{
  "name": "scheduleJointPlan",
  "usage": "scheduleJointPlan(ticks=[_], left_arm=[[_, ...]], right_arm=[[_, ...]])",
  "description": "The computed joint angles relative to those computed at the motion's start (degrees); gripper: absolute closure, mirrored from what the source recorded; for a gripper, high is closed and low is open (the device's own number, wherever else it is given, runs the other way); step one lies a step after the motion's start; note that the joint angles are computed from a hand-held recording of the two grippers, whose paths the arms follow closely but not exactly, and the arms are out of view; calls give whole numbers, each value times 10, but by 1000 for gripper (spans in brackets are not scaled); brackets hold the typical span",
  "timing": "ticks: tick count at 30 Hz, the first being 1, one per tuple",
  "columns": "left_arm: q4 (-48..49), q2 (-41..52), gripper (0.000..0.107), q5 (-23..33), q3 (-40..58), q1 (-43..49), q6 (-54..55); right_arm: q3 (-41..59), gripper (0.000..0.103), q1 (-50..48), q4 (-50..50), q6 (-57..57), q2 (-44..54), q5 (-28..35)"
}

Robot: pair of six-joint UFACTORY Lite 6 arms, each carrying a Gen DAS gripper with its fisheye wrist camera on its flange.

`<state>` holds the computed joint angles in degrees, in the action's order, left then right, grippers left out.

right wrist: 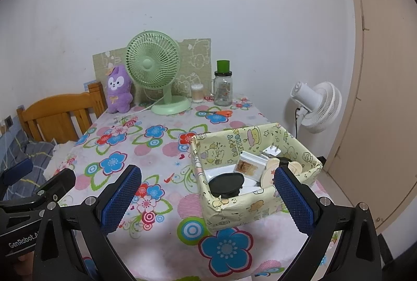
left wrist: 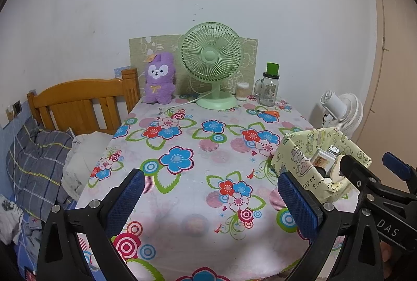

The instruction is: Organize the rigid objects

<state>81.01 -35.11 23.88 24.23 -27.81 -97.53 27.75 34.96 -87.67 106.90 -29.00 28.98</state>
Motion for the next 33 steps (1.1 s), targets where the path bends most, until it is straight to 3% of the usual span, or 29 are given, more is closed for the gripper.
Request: scheduleJointPlan(ticks=[33], left_arm=[[-9,-19,4,5,-7,5,12]], right_arm=[[-1,0,21,-7,15,4,15]])
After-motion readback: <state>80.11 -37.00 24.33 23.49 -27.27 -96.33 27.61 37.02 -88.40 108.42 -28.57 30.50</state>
